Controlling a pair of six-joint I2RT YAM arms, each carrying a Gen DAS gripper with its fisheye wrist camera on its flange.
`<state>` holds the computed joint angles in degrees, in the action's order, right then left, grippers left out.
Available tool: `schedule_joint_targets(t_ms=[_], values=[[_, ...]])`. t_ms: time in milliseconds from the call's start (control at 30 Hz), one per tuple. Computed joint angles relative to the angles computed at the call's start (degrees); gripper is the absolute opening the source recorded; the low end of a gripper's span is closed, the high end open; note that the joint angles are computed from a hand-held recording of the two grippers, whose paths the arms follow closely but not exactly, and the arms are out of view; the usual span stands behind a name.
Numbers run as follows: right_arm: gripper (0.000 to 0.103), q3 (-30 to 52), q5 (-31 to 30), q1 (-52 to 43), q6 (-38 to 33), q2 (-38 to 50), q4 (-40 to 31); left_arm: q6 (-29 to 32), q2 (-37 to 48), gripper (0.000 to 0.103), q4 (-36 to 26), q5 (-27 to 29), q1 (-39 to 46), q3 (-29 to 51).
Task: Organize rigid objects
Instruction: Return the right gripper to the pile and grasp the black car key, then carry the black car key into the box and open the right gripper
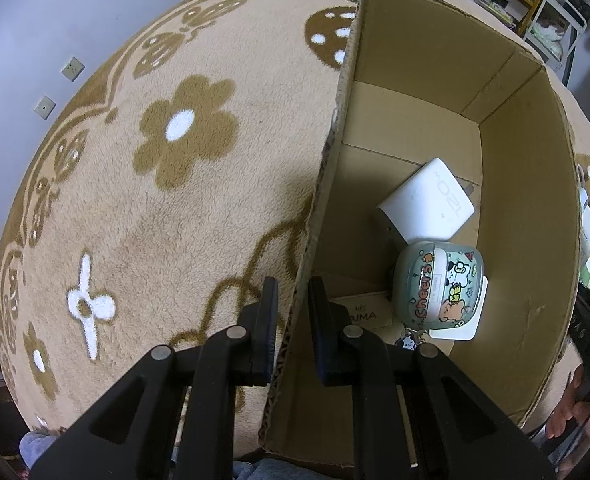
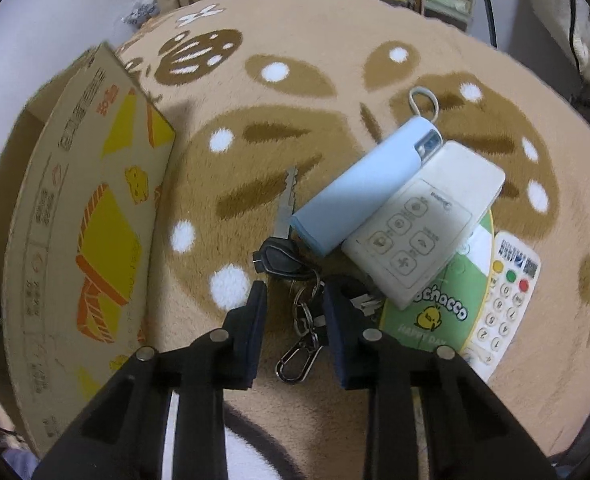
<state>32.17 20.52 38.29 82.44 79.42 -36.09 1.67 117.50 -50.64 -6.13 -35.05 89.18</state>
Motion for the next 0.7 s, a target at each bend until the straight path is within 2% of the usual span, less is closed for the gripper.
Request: schedule_joint_targets(t_ms=[100,300,433,700], values=[[0.010,4.8,1.8,1.8,-1.1,6.5,-4.4,-0.1,0.0,0.015,-0.1,0.1,0.0,0.1],[0.007,2.6,3.4,2.1,3.8,-0.2,-5.4,-0.2,0.1,0.015,-0.3,0.3,0.1,0.3],[0.007,2.4,5.4,1.6,4.0,-5.2,-5.8,-0.2,0.2,0.015,-0.5,0.2,0.1,0.4],[0.006,10.6,14.8,6.7,6.3,-8.0,-13.4,-0.3,-0.1,0.013,-0.7,0.8,0.1,0.3]])
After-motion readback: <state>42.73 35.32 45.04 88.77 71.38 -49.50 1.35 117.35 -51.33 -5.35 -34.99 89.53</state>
